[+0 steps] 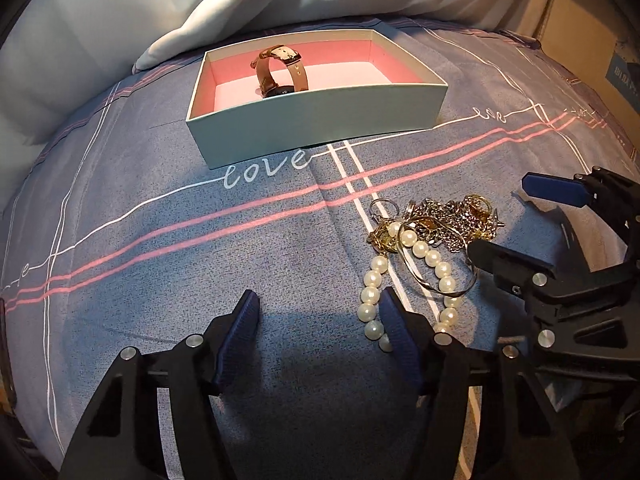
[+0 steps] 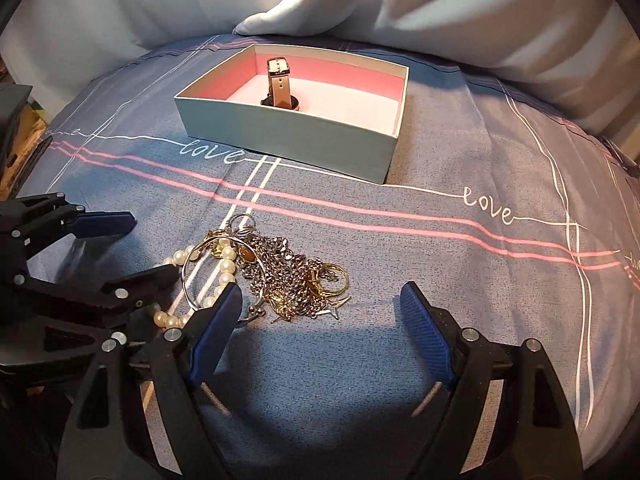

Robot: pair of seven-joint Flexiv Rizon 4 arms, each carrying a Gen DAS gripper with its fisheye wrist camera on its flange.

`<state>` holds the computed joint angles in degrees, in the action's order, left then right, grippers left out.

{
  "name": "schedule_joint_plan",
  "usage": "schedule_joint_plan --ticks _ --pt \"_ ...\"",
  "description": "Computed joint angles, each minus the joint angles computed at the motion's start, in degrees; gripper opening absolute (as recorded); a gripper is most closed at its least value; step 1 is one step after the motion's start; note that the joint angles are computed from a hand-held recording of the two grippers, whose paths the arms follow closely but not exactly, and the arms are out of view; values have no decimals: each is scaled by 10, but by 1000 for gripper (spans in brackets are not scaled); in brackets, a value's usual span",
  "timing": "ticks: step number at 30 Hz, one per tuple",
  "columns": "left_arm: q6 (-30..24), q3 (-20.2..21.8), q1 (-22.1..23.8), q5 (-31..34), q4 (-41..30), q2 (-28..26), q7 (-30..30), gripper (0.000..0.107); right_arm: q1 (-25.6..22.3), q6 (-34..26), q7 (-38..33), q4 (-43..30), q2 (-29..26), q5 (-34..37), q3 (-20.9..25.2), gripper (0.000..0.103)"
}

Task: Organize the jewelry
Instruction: 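Grasp the pearl necklace with the left tool while the right tool grasps a gold bangle, then carry the pearls and bangle over the box and open both tools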

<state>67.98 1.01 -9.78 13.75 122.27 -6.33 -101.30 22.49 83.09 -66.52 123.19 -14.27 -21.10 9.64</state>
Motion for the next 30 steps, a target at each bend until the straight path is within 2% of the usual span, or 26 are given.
schedule_joint_plan --ticks 1,3,4,5,6,8,9,11,12,16,23,25,27,30 --pt "-2 2 -3 20 -7 -3 -10 57 0 1 -2 -2 -2 2 3 81" --pt "-3 5 -6 41 -15 -6 -21 33 -1 -4 -16 -8 -8 7 12 79" --pt "-1 5 -5 39 -15 -7 -24 27 -1 -7 -20 -10 -10 9 14 76" --pt "2 5 -3 32 -14 -8 -25 14 0 -9 -24 -13 -13 14 18 74" --pt "7 4 1 18 -11 -8 -19 11 -6 -15 -38 -19 -18 27 30 69" --pt "28 -3 14 -42 7 -6 11 10 15 -4 -21 -11 -18 6 6 65" --pt "40 -7 18 -70 17 -4 25 9 18 1 -17 -8 -18 1 2 58" --pt "53 -6 19 -91 25 1 31 9 8 8 -22 -9 -17 15 12 27" --pt "57 -6 19 -98 28 4 33 9 -2 7 -34 -13 -18 33 26 20" --pt "74 -4 18 -105 32 16 32 9 -7 11 -41 -13 -15 45 28 19" --pt "99 -12 18 -138 38 32 57 9 5 50 -20 -2 2 31 3 18" --pt "106 -13 17 -145 40 34 58 9 -1 51 -23 -5 4 36 10 18" --pt "103 -13 15 -138 35 34 54 9 7 60 -14 -2 7 25 -2 18" --pt "105 -15 15 -150 35 33 60 9 2 63 -17 -4 8 28 5 16"
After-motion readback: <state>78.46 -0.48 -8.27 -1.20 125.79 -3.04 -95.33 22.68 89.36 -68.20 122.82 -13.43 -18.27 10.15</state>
